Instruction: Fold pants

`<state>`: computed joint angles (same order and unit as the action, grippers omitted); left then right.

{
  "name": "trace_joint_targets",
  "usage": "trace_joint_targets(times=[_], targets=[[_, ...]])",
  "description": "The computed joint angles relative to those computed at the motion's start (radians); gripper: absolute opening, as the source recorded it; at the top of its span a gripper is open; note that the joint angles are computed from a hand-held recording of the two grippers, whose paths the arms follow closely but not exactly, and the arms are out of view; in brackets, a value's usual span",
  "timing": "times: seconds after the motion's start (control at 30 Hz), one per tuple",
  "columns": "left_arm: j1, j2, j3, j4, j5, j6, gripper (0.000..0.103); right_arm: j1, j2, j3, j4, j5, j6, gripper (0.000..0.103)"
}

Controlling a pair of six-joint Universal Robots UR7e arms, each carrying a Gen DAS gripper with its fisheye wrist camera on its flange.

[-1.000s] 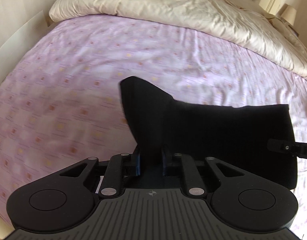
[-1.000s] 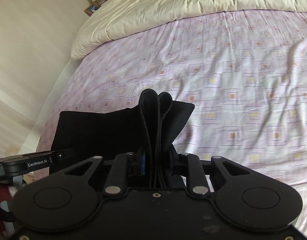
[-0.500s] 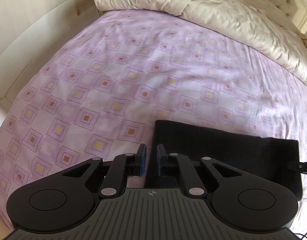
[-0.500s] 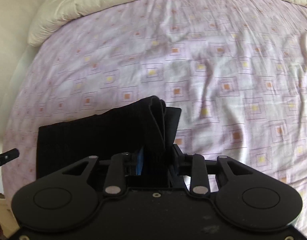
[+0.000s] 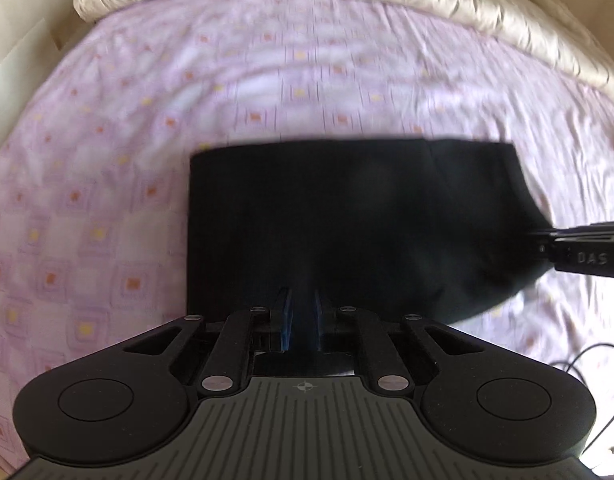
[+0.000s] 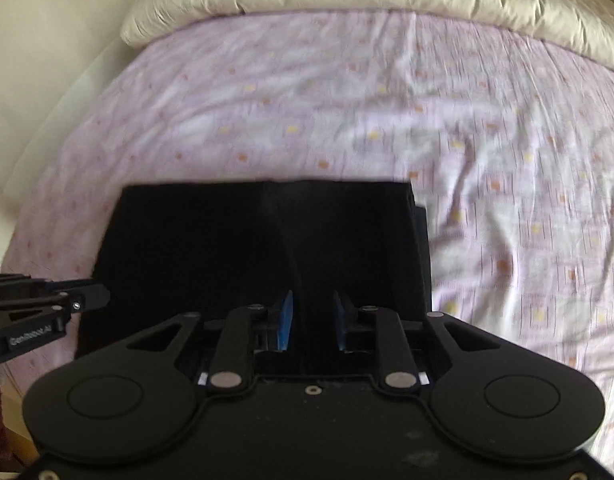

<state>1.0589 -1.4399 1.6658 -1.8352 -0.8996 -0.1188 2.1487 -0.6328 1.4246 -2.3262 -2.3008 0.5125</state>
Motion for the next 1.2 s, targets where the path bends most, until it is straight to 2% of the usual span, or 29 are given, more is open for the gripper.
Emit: trace_joint_targets(times=[0.07, 0.13, 0.2, 0.27, 0.33, 0.4, 0.63, 0.73, 0.83, 1.07, 1.2], targets=[[0.008, 0.005, 0.005, 0.042, 0.012, -0.021, 0.011, -0.015, -0.007, 0.026, 0.069, -0.016, 0.069, 0.004], [0.021, 0.01, 0.001, 0.061, 0.005, -0.029, 0.011, -0.022, -0.011, 0.029, 0.087, -0.009, 0.1, 0.001], [0.026, 0.01, -0.002, 0.054, -0.002, -0.023, 0.011, -0.008, -0.011, 0.015, 0.071, -0.016, 0.082, 0.004], [0.028, 0.011, -0.003, 0.051, -0.01, -0.012, 0.011, 0.011, -0.011, 0.006, 0.004, -0.032, 0.026, 0.012], [0.03, 0.017, -0.008, 0.052, -0.013, -0.003, 0.011, 0.024, -0.003, -0.006, -0.084, -0.051, -0.038, 0.012], [0.033, 0.024, -0.011, 0.05, -0.016, -0.003, 0.011, 0.022, 0.016, -0.036, -0.122, -0.066, -0.079, 0.012], [0.045, 0.04, -0.028, 0.056, -0.021, -0.03, 0.012, -0.043, 0.09, -0.155, 0.008, -0.094, -0.059, 0.012], [0.053, 0.05, -0.033, 0.042, -0.027, -0.029, 0.012, -0.057, 0.103, -0.181, 0.074, -0.08, -0.055, 0.005], [0.063, 0.058, -0.034, 0.017, -0.031, -0.01, 0.012, -0.055, 0.123, -0.211, 0.106, -0.087, -0.062, 0.004], [0.041, 0.051, 0.009, -0.029, 0.014, 0.017, 0.013, -0.071, 0.136, -0.22, 0.06, -0.063, -0.129, 0.001], [0.019, 0.046, 0.045, -0.053, 0.064, 0.019, 0.013, -0.082, 0.122, -0.225, 0.072, -0.026, -0.108, 0.0]])
